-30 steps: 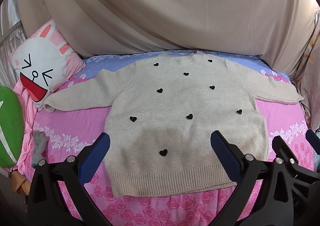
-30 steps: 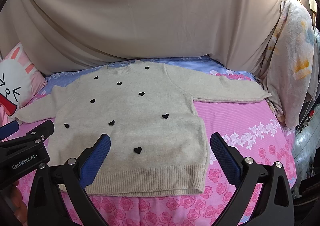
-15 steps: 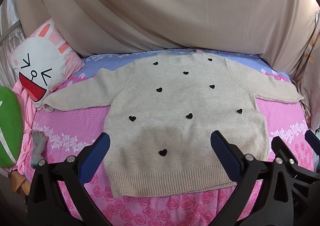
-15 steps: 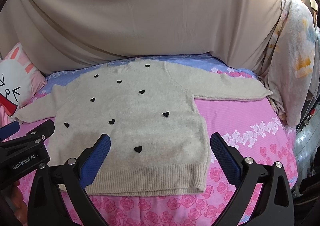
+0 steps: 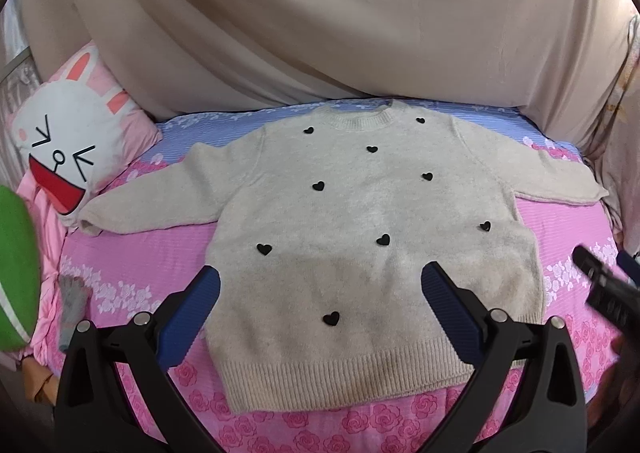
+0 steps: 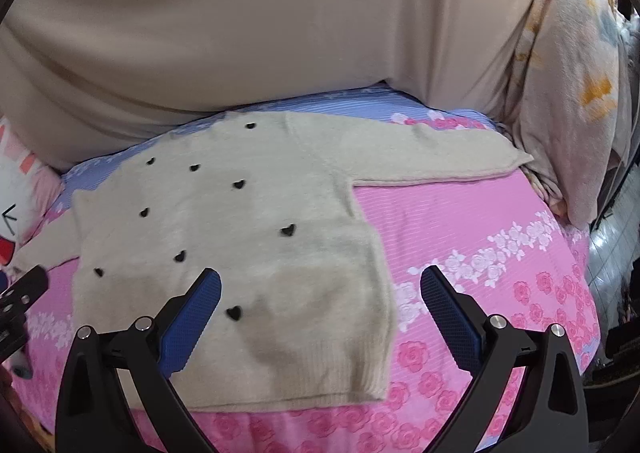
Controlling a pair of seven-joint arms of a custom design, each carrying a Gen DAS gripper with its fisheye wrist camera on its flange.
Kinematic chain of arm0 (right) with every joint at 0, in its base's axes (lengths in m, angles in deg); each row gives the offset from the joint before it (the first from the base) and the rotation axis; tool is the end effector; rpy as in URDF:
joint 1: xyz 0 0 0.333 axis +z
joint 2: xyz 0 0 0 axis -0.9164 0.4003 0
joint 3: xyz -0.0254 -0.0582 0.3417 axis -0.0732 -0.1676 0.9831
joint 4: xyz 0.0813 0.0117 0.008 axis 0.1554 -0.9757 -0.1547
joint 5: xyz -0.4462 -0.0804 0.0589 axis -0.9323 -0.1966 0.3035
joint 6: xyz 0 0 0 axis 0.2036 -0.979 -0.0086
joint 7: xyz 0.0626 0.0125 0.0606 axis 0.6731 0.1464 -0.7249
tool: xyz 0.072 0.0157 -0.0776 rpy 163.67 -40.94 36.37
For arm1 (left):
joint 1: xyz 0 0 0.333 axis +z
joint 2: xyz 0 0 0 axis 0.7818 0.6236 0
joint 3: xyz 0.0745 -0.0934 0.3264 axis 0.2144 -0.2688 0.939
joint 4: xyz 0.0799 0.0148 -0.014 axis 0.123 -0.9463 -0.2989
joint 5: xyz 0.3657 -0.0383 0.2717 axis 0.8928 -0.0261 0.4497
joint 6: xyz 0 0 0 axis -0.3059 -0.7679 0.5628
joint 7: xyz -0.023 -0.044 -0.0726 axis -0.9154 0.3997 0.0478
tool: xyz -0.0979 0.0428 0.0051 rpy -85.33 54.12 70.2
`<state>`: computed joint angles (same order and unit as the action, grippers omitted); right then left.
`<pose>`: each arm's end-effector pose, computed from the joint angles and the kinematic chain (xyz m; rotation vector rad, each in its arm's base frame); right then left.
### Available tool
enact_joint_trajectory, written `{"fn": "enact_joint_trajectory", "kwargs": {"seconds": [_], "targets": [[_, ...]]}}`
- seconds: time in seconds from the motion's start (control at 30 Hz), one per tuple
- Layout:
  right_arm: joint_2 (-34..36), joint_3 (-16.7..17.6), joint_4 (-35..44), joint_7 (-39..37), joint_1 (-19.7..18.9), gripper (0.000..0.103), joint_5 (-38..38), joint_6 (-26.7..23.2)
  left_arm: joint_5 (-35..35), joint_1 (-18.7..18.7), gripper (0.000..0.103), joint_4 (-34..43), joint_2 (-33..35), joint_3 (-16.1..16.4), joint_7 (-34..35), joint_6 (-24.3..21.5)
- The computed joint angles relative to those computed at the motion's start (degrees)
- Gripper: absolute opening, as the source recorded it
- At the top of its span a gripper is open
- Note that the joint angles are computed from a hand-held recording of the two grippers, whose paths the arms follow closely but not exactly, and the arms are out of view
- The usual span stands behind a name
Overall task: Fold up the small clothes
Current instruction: 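Grasp the cuff of the sleeve nearest the right tool with the right tool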
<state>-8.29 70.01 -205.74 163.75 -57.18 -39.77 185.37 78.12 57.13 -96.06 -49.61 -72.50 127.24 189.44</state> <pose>0.4829 0.2158 0.4871 -1.6564 1.9136 -0.6530 0.4661 -0.0664 0.4913 -1.9629 1.6087 -0.4908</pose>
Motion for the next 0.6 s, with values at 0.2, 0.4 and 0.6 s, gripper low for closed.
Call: {"fn": "enact_joint_trajectory", "kwargs": {"seconds": [0.2,0.4,0.6], "targets": [[8.71,-7.34,3.1,-4.29,-7.23,0.098,-2.78,4.14,0.73,0.94,0.098,3.1,5.67,-2.09,-3.79,1.74],[26.94,-15.75,17.59,-12.24,-10.35,0.095,0.62,7.66,4.63,0.37,0.098,7.71,11.43,-4.66,-16.77,-1.71],[43.22,-14.89,33.91,-25.02,-16.81,0.089,21.34,5.3,8.21,-2.07,0.098,9.58,12.95,-3.67,-26.02,-7.34]]}}
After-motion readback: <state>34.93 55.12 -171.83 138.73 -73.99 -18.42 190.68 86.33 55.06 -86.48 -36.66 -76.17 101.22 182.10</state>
